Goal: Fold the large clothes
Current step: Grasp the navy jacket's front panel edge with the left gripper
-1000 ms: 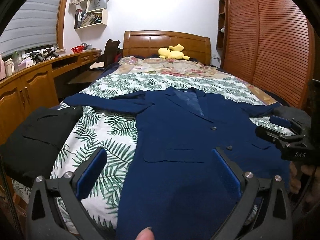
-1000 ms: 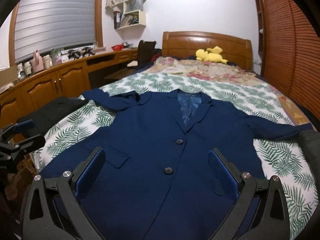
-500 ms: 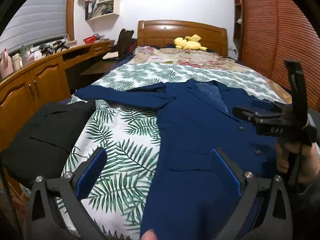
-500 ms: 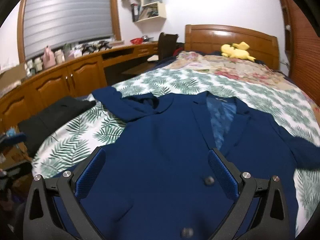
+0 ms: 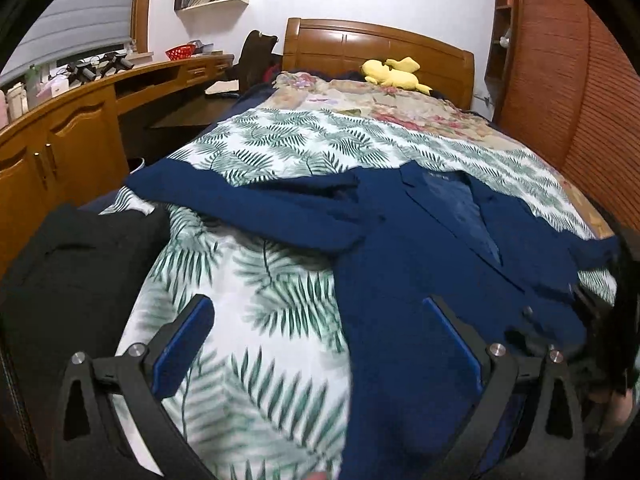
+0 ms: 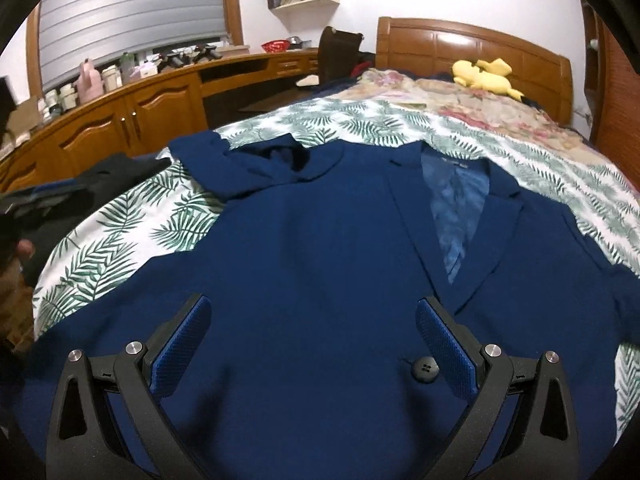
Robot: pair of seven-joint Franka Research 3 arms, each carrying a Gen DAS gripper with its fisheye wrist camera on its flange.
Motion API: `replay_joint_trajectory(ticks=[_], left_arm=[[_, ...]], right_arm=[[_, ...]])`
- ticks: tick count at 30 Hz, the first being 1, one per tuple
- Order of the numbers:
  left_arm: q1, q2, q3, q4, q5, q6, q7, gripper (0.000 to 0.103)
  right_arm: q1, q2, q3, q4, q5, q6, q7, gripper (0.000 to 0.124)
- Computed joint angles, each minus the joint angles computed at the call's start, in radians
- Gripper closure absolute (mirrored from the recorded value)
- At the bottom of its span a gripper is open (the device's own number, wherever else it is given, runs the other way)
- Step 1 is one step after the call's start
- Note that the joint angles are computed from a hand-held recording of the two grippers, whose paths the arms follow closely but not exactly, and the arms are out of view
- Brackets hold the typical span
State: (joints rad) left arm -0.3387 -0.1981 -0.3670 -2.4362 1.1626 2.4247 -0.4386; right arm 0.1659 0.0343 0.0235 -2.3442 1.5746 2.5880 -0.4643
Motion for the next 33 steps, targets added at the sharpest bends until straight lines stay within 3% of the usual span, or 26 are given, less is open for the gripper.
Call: replay_joint_trajectory(ticks=[5,11,14,20,25,29,33], left_arm=[[0.052,0.038,0.05,0.032,0.045,0.046,0.06,0.001],[0.132,0.087,0.117,0.052,0.092,0.139,0.051,0.012],[0.174,0.095,0.149,0.044,0.125,0.193,0.007,0.014],[0.253,0.127,0.197,0.036,0.175,0.342,-0.109,0.029],[0.273,0.184,0.212,0.048,0.206,0.416,-0.205,0.034],[0.262,0.209,0.215,0.059,0.141,0.391,-0.145,0.034],[0.268,0.235,0.233,0.078,0.15,0.428,-0.158,0.038]], right_arm=[[0.011,0.04,0.013,0.022,-0.02,0.04,0.035,0.021],[0.01,0.06,0.022,0.038,-0.026,0.044,0.056,0.021],[0.016,0.065,0.029,0.038,-0.024,0.065,0.044,0.021],[0.017,0.077,0.032,0.045,-0.039,0.072,0.056,0.021],[0.016,0.077,0.035,0.044,-0.026,0.076,0.042,0.021],[0.019,0.071,0.035,0.038,-0.011,0.082,0.028,0.021],[0.02,0.066,0.034,0.033,0.001,0.081,0.019,0.021]])
